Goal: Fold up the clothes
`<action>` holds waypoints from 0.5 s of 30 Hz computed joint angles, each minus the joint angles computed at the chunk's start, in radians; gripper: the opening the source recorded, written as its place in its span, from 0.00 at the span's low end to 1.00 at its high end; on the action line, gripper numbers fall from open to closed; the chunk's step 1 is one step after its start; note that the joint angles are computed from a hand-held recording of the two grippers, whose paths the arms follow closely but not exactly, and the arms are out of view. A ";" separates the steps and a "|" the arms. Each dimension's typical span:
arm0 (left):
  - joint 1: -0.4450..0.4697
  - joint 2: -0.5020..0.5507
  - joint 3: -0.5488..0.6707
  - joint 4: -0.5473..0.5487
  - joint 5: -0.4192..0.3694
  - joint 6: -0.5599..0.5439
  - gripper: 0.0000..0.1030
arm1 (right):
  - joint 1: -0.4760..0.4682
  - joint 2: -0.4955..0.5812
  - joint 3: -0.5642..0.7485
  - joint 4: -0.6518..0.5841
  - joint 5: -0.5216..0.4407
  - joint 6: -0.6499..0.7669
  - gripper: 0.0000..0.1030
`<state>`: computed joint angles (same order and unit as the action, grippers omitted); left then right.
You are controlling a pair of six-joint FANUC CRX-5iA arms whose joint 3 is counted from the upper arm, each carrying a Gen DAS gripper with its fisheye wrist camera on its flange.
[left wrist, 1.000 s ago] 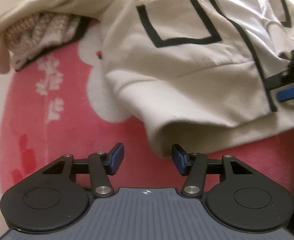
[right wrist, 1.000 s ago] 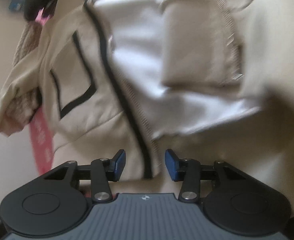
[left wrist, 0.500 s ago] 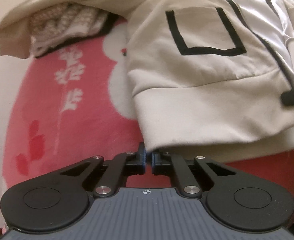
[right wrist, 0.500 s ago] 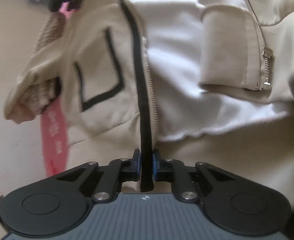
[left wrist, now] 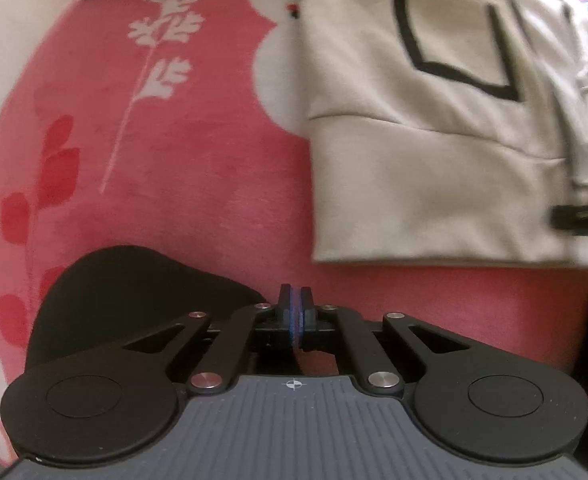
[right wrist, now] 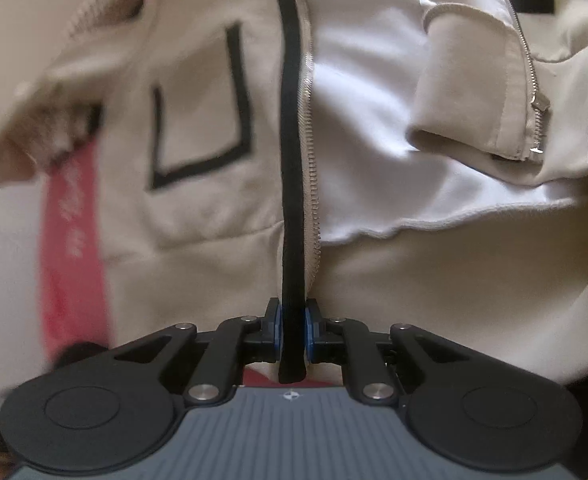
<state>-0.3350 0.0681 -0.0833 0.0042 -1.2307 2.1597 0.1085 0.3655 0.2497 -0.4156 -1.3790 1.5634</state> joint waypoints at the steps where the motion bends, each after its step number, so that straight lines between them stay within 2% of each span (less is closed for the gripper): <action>1: 0.016 -0.040 -0.039 0.030 0.045 -0.011 0.20 | -0.001 0.004 0.003 0.001 -0.005 -0.006 0.14; 2: 0.029 -0.076 -0.073 0.047 0.087 -0.018 0.32 | 0.000 0.005 0.004 0.007 -0.008 -0.012 0.15; 3: 0.039 -0.110 -0.104 0.056 0.128 -0.021 0.36 | 0.005 0.003 0.002 0.019 -0.008 -0.016 0.16; 5: 0.045 -0.122 -0.113 0.035 0.154 -0.006 0.42 | 0.011 -0.001 -0.001 0.039 -0.010 -0.029 0.21; 7: 0.054 -0.106 -0.114 0.025 0.172 0.025 0.44 | 0.012 -0.008 0.000 0.049 -0.019 -0.072 0.27; 10: 0.093 -0.057 -0.130 0.097 0.206 0.034 0.44 | -0.004 -0.023 0.003 0.025 -0.038 -0.173 0.41; 13: 0.124 -0.027 -0.159 0.169 0.253 -0.006 0.43 | -0.071 -0.023 0.019 -0.098 -0.088 -0.286 0.52; 15: 0.127 -0.005 -0.158 0.196 0.249 -0.024 0.43 | -0.117 -0.017 0.013 -0.185 -0.123 -0.364 0.53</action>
